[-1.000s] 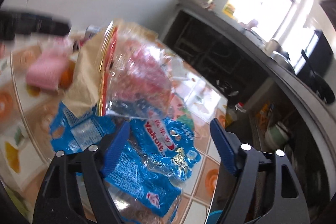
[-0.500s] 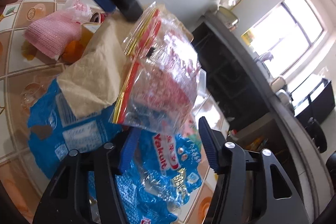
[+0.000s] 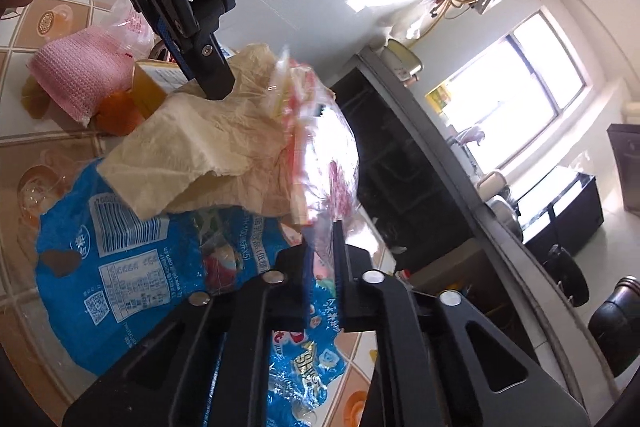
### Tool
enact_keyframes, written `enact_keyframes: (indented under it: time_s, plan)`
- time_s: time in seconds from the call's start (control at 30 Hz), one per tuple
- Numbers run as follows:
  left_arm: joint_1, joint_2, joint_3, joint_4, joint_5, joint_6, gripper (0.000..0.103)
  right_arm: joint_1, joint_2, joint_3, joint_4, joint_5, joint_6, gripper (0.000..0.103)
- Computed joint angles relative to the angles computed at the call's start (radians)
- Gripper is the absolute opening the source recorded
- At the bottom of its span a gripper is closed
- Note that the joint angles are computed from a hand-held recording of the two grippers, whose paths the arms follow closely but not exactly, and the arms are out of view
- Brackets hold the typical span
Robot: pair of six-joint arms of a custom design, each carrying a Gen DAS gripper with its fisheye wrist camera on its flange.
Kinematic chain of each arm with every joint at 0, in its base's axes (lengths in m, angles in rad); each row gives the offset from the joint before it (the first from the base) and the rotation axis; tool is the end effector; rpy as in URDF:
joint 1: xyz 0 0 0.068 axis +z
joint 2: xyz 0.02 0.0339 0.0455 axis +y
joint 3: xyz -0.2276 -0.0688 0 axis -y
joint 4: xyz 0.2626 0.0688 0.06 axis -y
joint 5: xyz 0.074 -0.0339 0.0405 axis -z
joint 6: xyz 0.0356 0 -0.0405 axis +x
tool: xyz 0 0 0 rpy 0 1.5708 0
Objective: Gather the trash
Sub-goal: 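Grasp the brown paper bag with the left tool while the right tool grasps the red-printed snack bag, then lift both held bags and carry them toward the blue wastebasket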
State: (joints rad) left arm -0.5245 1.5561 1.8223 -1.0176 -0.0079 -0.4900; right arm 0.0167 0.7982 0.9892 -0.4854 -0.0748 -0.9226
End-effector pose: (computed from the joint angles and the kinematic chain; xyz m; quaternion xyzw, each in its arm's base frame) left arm 0.2895 -0.1672 0.3932 0.0142 0.9171 -0.1903 0.3499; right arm 0.2123 0.0062 0.3535 -0.3831 0.7056 -0.2335 0.5484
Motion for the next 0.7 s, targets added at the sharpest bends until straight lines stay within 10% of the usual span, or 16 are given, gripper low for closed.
enact_keyframes:
  time_s: [0.17,0.5,0.7]
  plan:
    - [0.009,0.000,0.012,-0.019,0.019,-0.021,0.019,-0.046,0.005,0.043,-0.023,-0.036,0.057,0.001]
    - [0.029,0.078,0.137,-0.092,0.053,-0.007,0.063,-0.193,0.075,0.197,-0.146,-0.127,0.267,0.001]
    - [0.042,0.257,0.376,-0.209,0.100,0.039,0.064,-0.266,0.125,0.263,-0.204,-0.199,0.388,0.001]
